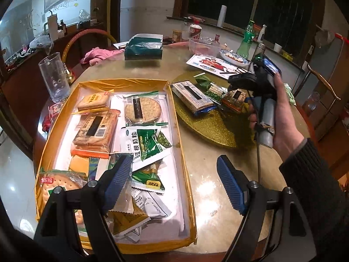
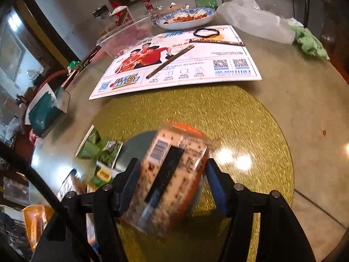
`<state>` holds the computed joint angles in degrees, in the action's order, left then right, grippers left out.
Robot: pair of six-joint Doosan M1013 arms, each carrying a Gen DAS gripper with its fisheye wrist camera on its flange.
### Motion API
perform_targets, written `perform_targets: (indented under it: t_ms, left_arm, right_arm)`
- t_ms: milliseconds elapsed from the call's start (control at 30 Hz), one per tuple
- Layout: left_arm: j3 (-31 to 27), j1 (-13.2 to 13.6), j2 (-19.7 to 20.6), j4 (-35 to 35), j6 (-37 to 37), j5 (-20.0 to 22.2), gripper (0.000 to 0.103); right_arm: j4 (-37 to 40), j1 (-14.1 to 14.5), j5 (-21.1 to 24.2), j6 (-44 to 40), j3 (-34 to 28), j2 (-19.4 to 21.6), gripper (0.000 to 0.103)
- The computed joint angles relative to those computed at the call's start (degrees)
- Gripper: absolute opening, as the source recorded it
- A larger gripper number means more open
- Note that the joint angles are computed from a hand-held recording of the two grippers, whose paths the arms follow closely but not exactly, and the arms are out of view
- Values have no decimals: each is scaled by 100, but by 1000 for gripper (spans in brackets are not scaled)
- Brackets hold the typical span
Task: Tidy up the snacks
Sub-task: 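Grasp the brown cracker pack with the right gripper while the left grasps a white-blue biscuit pack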
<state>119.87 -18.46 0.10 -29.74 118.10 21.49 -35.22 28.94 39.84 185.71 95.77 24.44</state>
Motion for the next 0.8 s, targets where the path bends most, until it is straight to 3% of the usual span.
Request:
perform_targets:
  t_ms: [167, 300, 400, 567, 800]
  left_arm:
    - [-25, -53, 10, 49, -20, 41, 82]
    - [-111, -130, 58, 309, -283, 147, 82]
    - [-318, -199, 207, 452, -404, 481, 82]
    - [-824, -392, 602, 904, -1017, 895, 82]
    - [-1907, -725, 1539, 1734, -2488, 1492, 81]
  right_arm:
    - [-60, 129, 580, -758, -243, 177, 66]
    - [-181, 260, 393, -928, 57, -11, 60]
    - [-166, 435, 356, -961, 432, -281, 57]
    - [-376, 818, 368, -538, 1062, -711, 57]
    - [-1055, 1409, 344, 772, 1706, -1126, 56]
